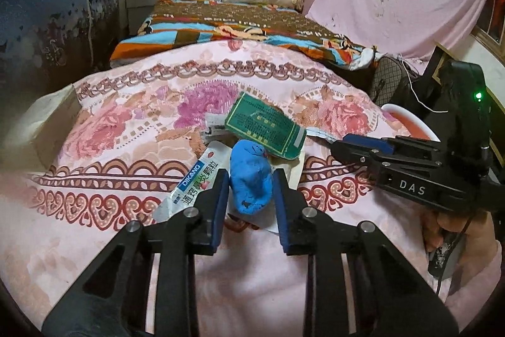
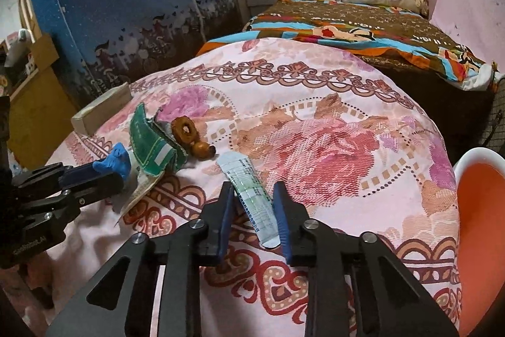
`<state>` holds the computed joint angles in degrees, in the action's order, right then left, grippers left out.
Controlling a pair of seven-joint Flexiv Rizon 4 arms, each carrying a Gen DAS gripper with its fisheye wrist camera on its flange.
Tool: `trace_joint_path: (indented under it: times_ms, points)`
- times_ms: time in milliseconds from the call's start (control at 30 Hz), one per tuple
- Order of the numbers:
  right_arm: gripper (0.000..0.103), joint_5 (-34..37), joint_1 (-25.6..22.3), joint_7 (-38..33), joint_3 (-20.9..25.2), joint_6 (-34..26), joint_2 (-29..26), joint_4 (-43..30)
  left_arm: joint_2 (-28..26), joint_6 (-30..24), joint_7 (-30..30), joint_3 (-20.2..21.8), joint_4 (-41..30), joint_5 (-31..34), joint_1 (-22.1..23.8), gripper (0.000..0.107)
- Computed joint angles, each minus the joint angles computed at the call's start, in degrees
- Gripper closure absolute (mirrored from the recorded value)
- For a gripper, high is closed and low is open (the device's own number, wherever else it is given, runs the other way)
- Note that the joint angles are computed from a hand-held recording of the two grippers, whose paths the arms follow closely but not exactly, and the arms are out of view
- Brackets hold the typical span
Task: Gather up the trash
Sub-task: 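Grasp the blue cloth with the left tool while the right tool grasps the white tube, then carry both items over the orange basin and open both tools to drop them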
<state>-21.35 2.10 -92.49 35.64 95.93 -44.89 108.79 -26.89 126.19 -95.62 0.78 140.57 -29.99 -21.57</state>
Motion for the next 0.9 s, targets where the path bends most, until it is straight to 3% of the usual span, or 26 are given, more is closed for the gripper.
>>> trace_joint_path:
  times_ms: [167, 300, 533, 900]
  points:
    - [0.086, -0.8, -1.7, -0.6, 1.7, 1.8, -0.6, 0.8, -0.2, 4.2, 0.5, 0.4, 0.7, -2.4, -2.3, 0.095]
    - [0.087, -2.2, -2.8, 0.4, 1.9, 6.7, -0.7, 2.3, -0.5, 7.6, 0.5, -0.3, 1.1, -3.5, -2.8, 0.095]
    - [0.087, -2.8, -1.4, 1.7, -2.1, 25.9, 0.2, 7.5, -1.9, 15.0, 1.6, -1.5, 0.6, -6.5, -4.5, 0.095]
    - [0.087, 3.6, 6.3, -1.1, -10.5, 52.3, 1.4, 11.6, -5.1, 27.1, 6.6, -4.1, -4.1, -7.5, -6.1, 0.095]
